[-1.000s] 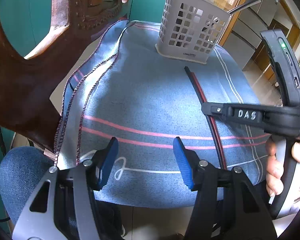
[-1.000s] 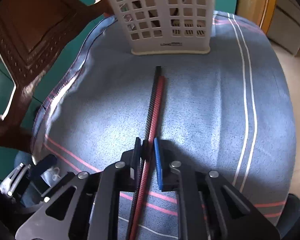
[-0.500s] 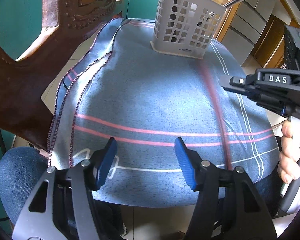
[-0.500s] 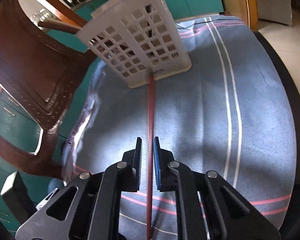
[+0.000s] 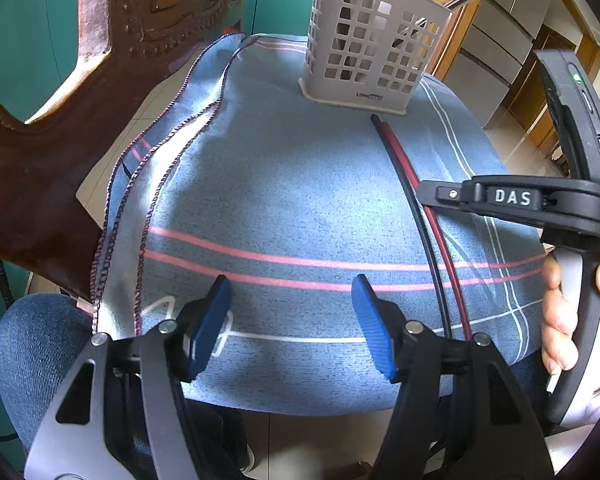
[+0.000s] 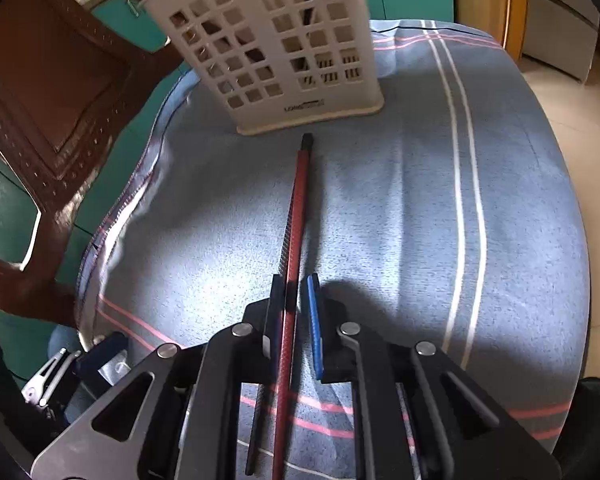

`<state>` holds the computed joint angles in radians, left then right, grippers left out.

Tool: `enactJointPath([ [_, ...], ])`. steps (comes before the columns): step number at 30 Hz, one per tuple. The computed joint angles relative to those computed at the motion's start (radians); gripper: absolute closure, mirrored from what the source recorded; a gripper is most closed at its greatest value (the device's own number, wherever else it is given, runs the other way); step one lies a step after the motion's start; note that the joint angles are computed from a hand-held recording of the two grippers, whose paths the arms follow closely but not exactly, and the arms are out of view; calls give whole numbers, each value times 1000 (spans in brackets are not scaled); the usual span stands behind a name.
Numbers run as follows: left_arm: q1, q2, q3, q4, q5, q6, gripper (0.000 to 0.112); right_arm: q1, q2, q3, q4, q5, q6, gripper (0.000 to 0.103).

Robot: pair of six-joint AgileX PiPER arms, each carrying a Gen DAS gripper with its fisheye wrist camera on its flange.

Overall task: Organize utensils
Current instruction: 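Move both tools back to the last chopsticks and close the right gripper on a red one, then grasp a dark chopstick with the left gripper while the right holds its red chopstick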

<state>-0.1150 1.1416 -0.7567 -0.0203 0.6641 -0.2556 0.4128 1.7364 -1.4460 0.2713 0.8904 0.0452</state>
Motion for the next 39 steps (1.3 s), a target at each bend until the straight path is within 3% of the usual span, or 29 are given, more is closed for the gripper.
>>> enactJointPath([
  [5,6,3,0,-6,-2,12,48,52,35,-42,-154,5,98,91],
  [7,11,4,1,-7,-3,18,48,41,41,-45,-131,3,84,95],
  [15,12,34,-33,-45,-11,52,48,-77,-12,9,-53,28,142,96],
  [19,-38,83,-95,-39,-45,31,48,-191,-79,91,93,-9,45,89],
  [27,-183,281,-276,96,-119,-104,48,-263,-157,137,41,-28,46,88],
  [39,-189,575,-568,227,-25,-202,48,-284,-165,161,51,-42,-52,87],
])
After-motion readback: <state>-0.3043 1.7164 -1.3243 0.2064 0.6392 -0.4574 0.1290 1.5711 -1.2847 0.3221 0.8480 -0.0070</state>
